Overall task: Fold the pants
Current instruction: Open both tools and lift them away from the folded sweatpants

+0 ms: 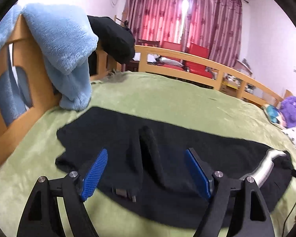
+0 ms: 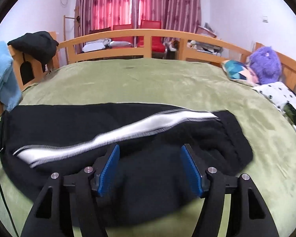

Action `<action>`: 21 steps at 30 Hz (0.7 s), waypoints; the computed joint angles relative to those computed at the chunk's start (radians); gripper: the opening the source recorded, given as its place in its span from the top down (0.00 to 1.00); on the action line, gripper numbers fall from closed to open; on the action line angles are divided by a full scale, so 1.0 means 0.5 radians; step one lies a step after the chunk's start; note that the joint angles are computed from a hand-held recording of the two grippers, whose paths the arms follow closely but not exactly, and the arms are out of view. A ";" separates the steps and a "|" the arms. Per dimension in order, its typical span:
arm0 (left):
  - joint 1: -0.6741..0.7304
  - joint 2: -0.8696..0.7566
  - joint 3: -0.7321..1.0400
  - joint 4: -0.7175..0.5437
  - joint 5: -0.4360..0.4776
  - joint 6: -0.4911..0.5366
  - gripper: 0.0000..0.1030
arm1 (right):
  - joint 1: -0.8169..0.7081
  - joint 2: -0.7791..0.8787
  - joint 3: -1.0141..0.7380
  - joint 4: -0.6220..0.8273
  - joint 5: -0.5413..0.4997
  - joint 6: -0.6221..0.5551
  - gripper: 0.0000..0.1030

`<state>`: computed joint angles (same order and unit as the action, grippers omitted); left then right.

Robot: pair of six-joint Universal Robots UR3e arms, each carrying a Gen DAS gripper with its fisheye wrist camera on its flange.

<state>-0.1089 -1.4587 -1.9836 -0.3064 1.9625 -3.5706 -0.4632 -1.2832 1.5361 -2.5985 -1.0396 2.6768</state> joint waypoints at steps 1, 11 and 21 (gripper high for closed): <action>-0.018 0.082 -0.064 -0.035 -0.010 -0.020 0.23 | -0.061 -0.095 0.098 0.076 0.054 -0.061 0.31; -0.005 0.648 -0.621 -0.299 -0.097 -0.136 0.23 | -0.401 -0.544 0.756 0.363 0.221 -0.375 0.31; -0.031 0.862 -0.847 -0.389 -0.182 -0.185 0.25 | -0.423 -0.606 0.932 0.387 0.235 -0.403 0.31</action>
